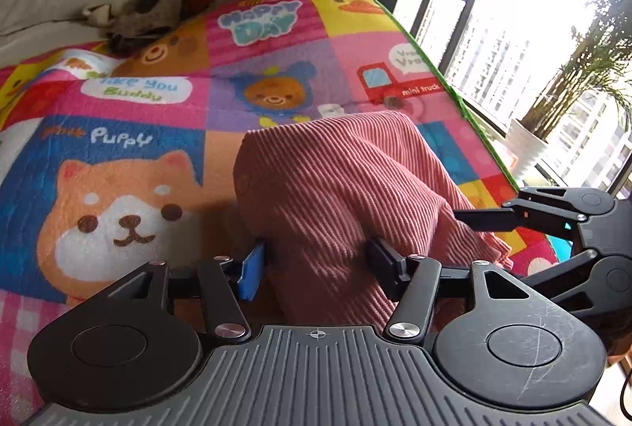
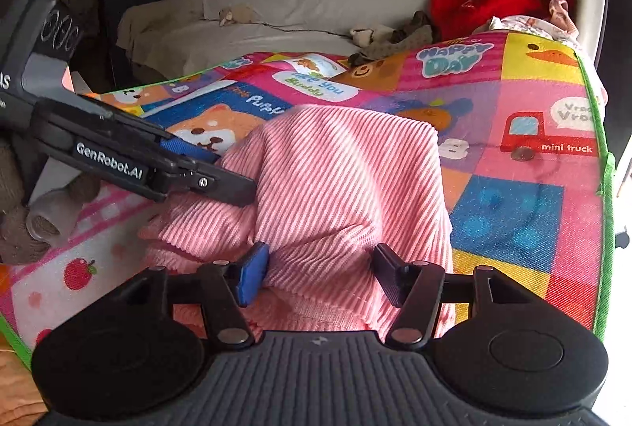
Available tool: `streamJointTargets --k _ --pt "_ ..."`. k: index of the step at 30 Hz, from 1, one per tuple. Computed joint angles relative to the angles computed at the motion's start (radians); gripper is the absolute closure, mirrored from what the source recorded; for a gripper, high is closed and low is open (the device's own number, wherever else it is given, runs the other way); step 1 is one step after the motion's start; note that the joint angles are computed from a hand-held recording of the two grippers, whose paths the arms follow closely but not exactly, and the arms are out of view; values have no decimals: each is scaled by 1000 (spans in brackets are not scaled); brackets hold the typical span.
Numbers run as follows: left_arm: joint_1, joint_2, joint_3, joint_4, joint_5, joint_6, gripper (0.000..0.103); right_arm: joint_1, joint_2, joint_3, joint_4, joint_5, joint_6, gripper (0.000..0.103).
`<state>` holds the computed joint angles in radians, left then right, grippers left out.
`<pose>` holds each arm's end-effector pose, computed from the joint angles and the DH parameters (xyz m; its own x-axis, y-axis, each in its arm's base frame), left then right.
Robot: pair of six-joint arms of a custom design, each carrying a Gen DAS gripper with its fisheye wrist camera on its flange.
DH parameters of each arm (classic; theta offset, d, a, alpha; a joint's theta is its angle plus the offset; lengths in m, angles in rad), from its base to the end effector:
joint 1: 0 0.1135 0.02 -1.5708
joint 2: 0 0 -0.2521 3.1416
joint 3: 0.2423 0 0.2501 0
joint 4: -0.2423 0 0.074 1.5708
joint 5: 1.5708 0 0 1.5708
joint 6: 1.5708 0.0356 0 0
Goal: Fold clothes
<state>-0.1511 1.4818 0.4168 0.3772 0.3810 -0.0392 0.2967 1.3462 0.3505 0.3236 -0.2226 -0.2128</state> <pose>0.2456 -0.0508 0.1133 -0.6437 0.0612 -0.7628 0.3989 0.8775 -0.2662 0.2189 0.0752 0.1205 -0.4869 -0.3642 -0.7939 -0.5659 0.8239 -0.0309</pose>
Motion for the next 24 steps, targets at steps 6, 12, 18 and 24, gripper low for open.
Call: streamJointTargets --k 6,12,18,24 --pt "-13 8 -3 19 -15 4 40 -53 14 131 1 -29 62 42" --pt "-4 -11 -10 4 -13 6 37 0 367 335 56 121 61 41" --pt "8 9 -6 12 10 8 35 -30 340 275 81 143 61 38" --pt "15 22 3 17 29 2 35 -67 61 64 26 18 29 38"
